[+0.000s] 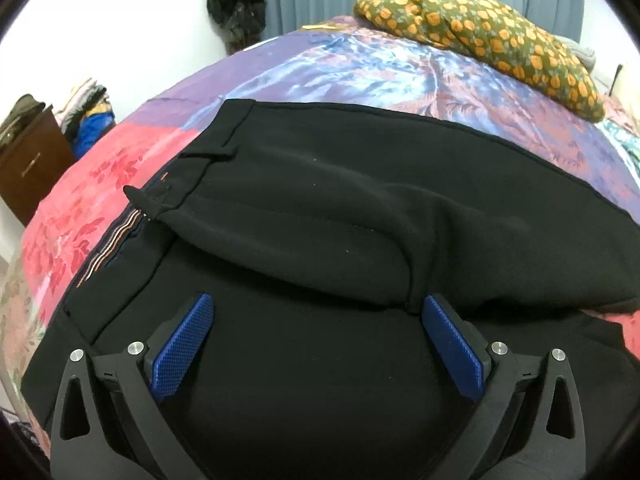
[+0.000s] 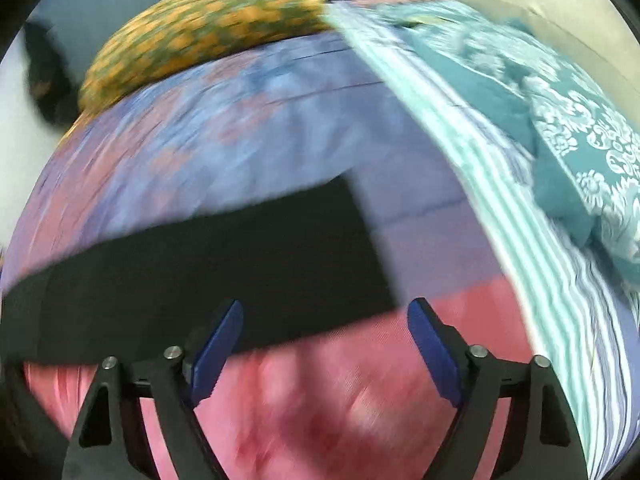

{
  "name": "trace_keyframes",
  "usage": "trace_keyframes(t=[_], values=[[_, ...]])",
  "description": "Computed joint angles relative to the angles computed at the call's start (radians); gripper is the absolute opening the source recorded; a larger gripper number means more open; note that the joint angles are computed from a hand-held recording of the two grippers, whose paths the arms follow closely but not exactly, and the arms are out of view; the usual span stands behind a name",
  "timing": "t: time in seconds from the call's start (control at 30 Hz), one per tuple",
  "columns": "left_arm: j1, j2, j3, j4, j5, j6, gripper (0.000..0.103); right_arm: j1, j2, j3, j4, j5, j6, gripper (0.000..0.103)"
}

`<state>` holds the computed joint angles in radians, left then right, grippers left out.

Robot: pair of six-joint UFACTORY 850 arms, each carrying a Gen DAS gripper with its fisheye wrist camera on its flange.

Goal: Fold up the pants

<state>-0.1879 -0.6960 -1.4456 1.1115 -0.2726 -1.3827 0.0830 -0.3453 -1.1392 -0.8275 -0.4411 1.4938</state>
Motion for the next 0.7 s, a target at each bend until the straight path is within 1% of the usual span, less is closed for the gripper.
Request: trace_keyframes(t=[0.03, 0.07, 0.1, 0.17, 0.2, 0.27, 0.3, 0.37, 0.4, 0.43, 0.47, 0.5, 0.53, 0.63, 0.7], values=[[0.001, 0.000, 0.001, 0.015, 0.004, -0.015, 0.103, -0.029, -0.024, -0.033, 0.052, -0.002, -0.045, 0.072], [0.002, 0.000, 0.003, 0.034, 0.008, -0.035, 0.103, -0.056, -0.053, -0.071, 0.108, -0.003, -0.093, 0.066], [0.001, 0.005, 0.015, 0.069, 0.013, -0.073, 0.103, -0.072, -0.065, -0.084, 0.135, 0.002, -0.115, 0.064], [0.001, 0.005, 0.022, 0.115, 0.017, -0.119, 0.103, -0.104, -0.125, -0.155, 0.241, 0.008, -0.196, 0.063], [0.000, 0.005, 0.024, 0.129, 0.016, -0.132, 0.103, -0.114, -0.141, -0.168, 0.266, 0.020, -0.207, 0.062], [0.000, 0.007, 0.031, 0.157, 0.019, -0.159, 0.103, -0.122, -0.171, -0.197, 0.278, 0.032, -0.197, 0.061], [-0.001, 0.007, 0.033, 0.171, 0.019, -0.174, 0.103, -0.117, -0.187, -0.212, 0.241, 0.025, -0.156, 0.061], [-0.003, 0.006, 0.033, 0.191, 0.015, -0.193, 0.103, -0.110, -0.217, -0.245, 0.196, -0.031, -0.119, 0.061], [-0.004, 0.005, 0.033, 0.196, 0.013, -0.197, 0.103, -0.112, -0.227, -0.251, 0.218, -0.035, -0.146, 0.061], [-0.003, 0.005, 0.033, 0.188, 0.015, -0.190, 0.103, -0.120, -0.234, -0.252, 0.268, -0.016, -0.198, 0.060], [-0.003, 0.005, 0.033, 0.188, 0.015, -0.191, 0.103, -0.123, -0.227, -0.238, 0.275, 0.018, -0.207, 0.050], [-0.003, 0.005, 0.033, 0.188, 0.015, -0.191, 0.103, -0.125, -0.213, -0.219, 0.254, 0.058, -0.192, 0.015], [-0.003, 0.004, 0.032, 0.188, 0.015, -0.191, 0.103, -0.123, -0.192, -0.191, 0.219, 0.105, -0.168, 0.007], [-0.003, 0.004, 0.032, 0.185, 0.015, -0.188, 0.103, -0.081, -0.127, -0.130, -0.014, 0.142, -0.002, 0.007], [-0.005, 0.001, 0.028, 0.175, 0.010, -0.177, 0.103, -0.027, -0.069, -0.090, -0.148, 0.159, 0.044, 0.007]])
